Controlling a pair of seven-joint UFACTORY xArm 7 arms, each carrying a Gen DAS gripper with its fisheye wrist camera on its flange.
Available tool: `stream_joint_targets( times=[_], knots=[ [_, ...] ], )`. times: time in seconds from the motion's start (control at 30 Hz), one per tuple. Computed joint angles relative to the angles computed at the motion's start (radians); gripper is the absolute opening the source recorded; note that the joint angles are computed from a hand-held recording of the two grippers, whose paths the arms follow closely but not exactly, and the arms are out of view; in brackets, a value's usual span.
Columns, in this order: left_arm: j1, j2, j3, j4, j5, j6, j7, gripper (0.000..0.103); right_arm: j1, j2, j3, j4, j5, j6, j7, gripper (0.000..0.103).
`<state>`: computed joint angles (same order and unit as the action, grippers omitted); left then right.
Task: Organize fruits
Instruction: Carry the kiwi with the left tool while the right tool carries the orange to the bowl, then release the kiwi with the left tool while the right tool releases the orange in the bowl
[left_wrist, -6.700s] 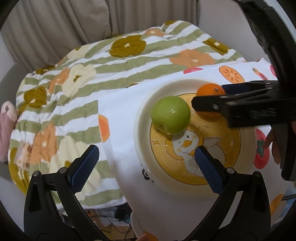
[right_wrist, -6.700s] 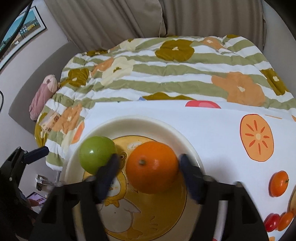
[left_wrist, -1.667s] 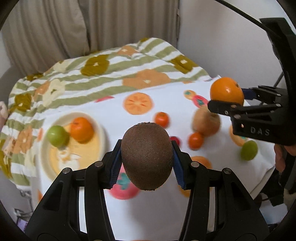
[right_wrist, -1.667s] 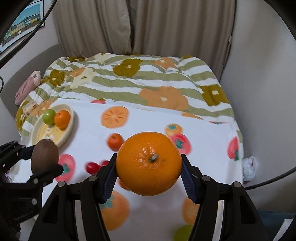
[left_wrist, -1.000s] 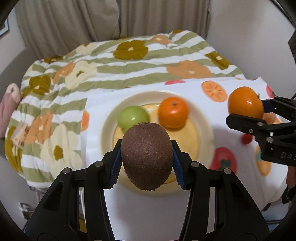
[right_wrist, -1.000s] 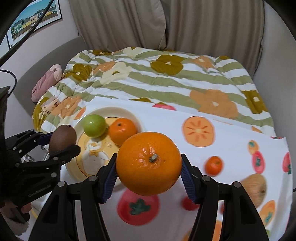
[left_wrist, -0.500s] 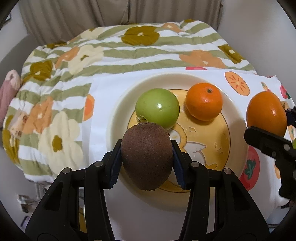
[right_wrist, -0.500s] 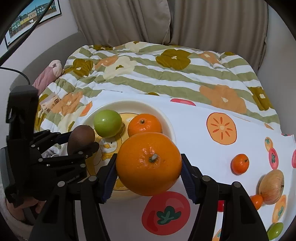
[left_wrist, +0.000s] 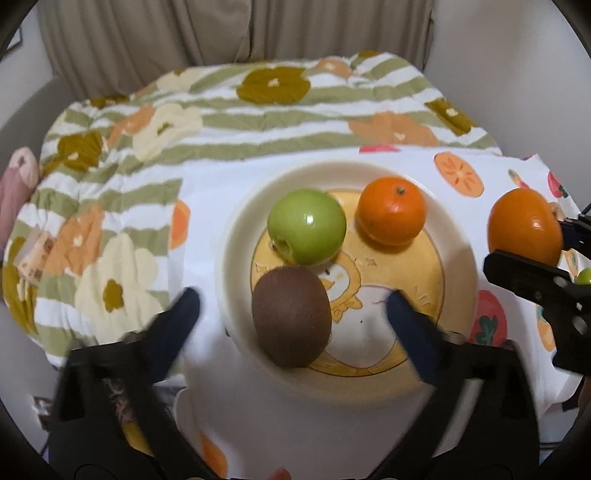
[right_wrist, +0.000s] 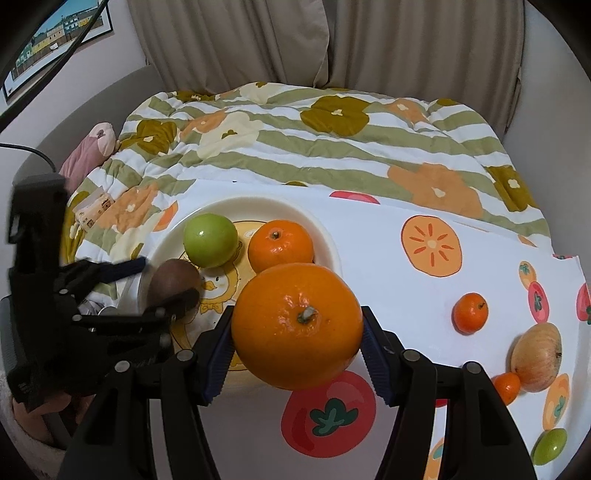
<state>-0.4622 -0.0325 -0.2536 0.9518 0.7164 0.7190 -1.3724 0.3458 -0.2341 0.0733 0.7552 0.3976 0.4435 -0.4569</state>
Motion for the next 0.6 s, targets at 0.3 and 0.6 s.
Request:
stream_joint_targets(
  times=[0.3, 0.6],
  knots=[
    [0.005, -0.093, -0.028, -0.077, -0.063, 0.015, 0.043, 0.103, -0.002, 0.024, -0.008, 0.017, 0.02, 0.038, -0.017, 0.059],
    [0.027, -0.129, -0.056, -0.104, -0.086, 0.007, 0.062, 0.103, 0.028, 0.108, 0.017, 0.037, 0.109, -0.008, -0.129, 0.059]
  ],
)
